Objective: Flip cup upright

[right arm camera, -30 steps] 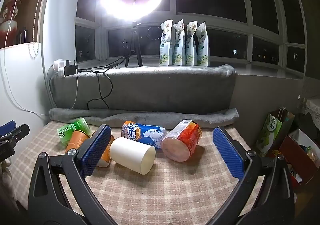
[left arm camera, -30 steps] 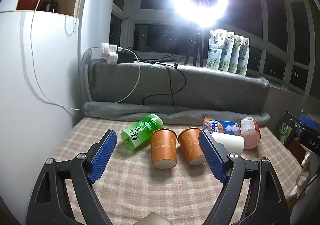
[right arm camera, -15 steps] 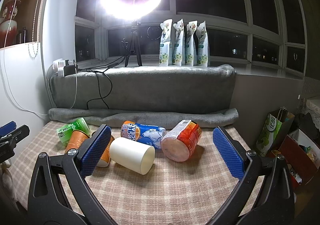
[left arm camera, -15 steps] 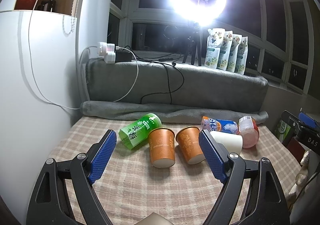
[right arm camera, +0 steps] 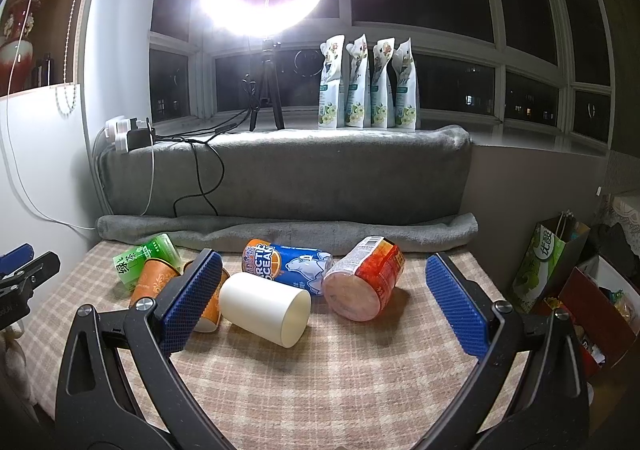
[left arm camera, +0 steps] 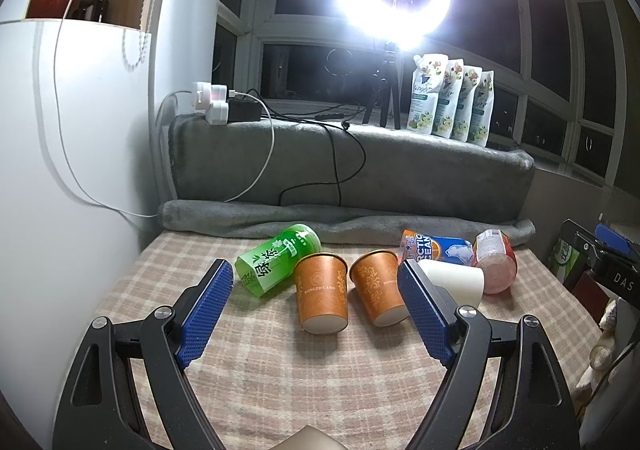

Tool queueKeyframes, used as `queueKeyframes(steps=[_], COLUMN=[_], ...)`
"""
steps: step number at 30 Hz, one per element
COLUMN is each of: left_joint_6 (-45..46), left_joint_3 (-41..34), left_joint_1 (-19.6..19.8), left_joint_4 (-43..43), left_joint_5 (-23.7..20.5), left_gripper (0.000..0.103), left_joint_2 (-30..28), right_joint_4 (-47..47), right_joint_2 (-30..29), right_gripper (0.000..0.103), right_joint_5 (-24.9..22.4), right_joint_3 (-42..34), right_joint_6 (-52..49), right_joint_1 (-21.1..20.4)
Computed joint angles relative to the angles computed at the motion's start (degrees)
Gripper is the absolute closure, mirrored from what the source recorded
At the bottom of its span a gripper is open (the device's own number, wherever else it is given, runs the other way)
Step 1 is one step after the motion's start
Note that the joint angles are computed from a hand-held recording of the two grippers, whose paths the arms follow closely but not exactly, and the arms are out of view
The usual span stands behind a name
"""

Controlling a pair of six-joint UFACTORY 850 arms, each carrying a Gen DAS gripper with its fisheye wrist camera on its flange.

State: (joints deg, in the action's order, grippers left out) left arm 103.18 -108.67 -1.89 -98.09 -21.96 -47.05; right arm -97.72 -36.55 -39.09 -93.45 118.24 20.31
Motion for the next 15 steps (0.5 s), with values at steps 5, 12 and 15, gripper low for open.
queueKeyframes(steps=[5,12,15], left_joint_6=[-0.06,-0.19,0.00], left_joint_3=[0.08,0.08,0.21], left_joint_1=[0.00,-0.05,-0.06], left_joint_4=[0.06,0.23,0.06], left_joint_5=[-0.04,0.02,0.02], left_gripper=[0.018,0.018,0.019], left_joint_2=[0.03,0.01,0.07], right_joint_4=[0.16,-0.04,0.01], right_joint_2=[0.00,0.00,-0.01], right_gripper=[0.000,0.000,0.000], right_joint_5=[0.06,0.15,0.10], right_joint_3=[-0.03,0.13,0.11], right_joint_6=[-0.16,0.08,0.10], right_joint_1=[-0.02,-0.06,-0.06])
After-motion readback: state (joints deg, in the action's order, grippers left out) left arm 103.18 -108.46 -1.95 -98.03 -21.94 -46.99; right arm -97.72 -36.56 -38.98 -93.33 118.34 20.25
